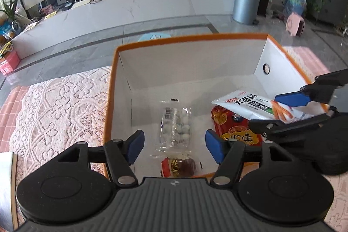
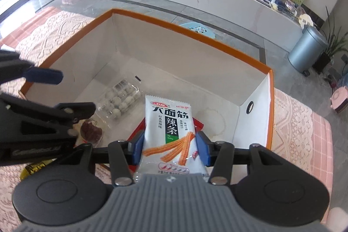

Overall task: Organize snacks
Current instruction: 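Carry both snacks over the orange box and open both tools to drop them, then withdraw both tools from the box toward the remaining snacks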

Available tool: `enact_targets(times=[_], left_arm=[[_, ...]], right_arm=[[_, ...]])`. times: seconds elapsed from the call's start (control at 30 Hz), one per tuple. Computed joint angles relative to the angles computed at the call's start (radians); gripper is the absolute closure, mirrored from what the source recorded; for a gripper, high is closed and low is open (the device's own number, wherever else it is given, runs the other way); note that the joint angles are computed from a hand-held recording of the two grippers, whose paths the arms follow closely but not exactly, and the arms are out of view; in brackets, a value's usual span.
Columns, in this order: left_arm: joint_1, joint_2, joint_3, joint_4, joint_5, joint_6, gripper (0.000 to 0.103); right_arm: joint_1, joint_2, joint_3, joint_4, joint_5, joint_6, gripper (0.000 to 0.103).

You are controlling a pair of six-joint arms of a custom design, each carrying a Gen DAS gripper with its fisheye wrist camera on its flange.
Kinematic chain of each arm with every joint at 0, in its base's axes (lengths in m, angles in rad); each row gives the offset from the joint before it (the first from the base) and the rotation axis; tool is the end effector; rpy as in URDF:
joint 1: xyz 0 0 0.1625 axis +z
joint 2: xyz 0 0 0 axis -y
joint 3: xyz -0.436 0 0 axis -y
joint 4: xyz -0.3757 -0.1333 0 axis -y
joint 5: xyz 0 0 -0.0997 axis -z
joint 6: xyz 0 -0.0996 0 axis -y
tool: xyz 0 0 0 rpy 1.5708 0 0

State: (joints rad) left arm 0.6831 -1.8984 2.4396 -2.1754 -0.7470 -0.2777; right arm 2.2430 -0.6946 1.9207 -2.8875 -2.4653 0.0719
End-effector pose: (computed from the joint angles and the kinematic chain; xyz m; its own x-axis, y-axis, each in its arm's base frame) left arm -0.0912 -0.3403 0.3205 -0.6593 0.3059 -0.6868 0.6170 0.7422 -0.2617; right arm 0.3965 -0.4089 0.0349 -0.5769 -0.2777 0.7682 -0.5802 0.8013 -0.1460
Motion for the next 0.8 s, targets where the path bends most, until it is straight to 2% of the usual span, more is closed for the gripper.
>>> enact_targets(times=[0.17,0.33,0.43,0.63,0.8], left_arm=[[-0.039,-0.04,0.018,0.032,0.035,-0.033,0.025],[-0.045,-0.051,0.006,0.078,0.049,-0.059,0.025],[-0.062,-0.069,0.002,0.107,0.058,-0.079,0.025],[-0.138,-0.139,-0.007,0.212,0.074,-0.152,0.025],[-0.255,-0.227,-0.009,0.37,0.086,-0.272,0.025]], right_arm=[[-0.003,-0.001,-0.009,0.034,-0.001,0.057,0.053],[0.002,0.005,-0.02,0.06,-0.012,0.091,0.05],[0.008,-0.002,-0.023,0.079,-0.019,0.112,0.044],[0.042,-0.031,-0.01,0.056,-0.033,0.125,0.033],[0.093,-0.069,0.02,0.034,-0.051,0.15,0.027]])
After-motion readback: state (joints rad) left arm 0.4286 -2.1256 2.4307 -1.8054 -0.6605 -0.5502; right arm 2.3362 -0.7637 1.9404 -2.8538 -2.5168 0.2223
